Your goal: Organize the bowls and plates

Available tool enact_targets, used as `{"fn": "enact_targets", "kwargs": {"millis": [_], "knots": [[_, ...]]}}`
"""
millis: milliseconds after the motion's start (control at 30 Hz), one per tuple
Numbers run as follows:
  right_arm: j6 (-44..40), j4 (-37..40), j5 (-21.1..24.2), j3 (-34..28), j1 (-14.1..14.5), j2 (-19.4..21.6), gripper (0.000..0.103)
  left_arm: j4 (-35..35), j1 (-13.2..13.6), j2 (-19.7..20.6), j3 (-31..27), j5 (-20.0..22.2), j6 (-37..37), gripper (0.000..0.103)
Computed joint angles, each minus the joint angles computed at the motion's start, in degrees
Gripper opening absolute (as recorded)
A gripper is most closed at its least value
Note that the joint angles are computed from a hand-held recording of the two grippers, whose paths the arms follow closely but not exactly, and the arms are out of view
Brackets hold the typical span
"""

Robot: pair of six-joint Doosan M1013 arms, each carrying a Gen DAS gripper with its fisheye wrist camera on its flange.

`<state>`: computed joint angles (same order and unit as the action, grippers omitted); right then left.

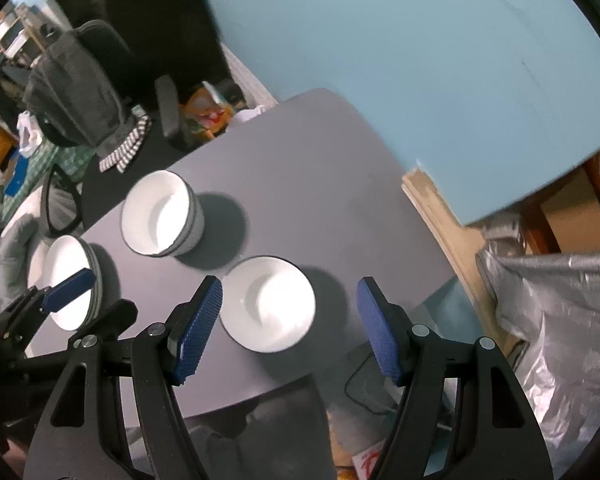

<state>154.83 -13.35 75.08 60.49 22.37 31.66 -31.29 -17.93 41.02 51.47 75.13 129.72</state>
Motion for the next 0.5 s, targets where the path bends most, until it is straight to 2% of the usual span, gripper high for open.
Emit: {"fn": "enact_targets", "kwargs": {"millis": [500], "knots": [[5.16,0.89,-3.64,6.83,-0.44,-2.28,0.069,1.75,-1.39,2.10,-0.87,2.37,2.65,0.070]]}}
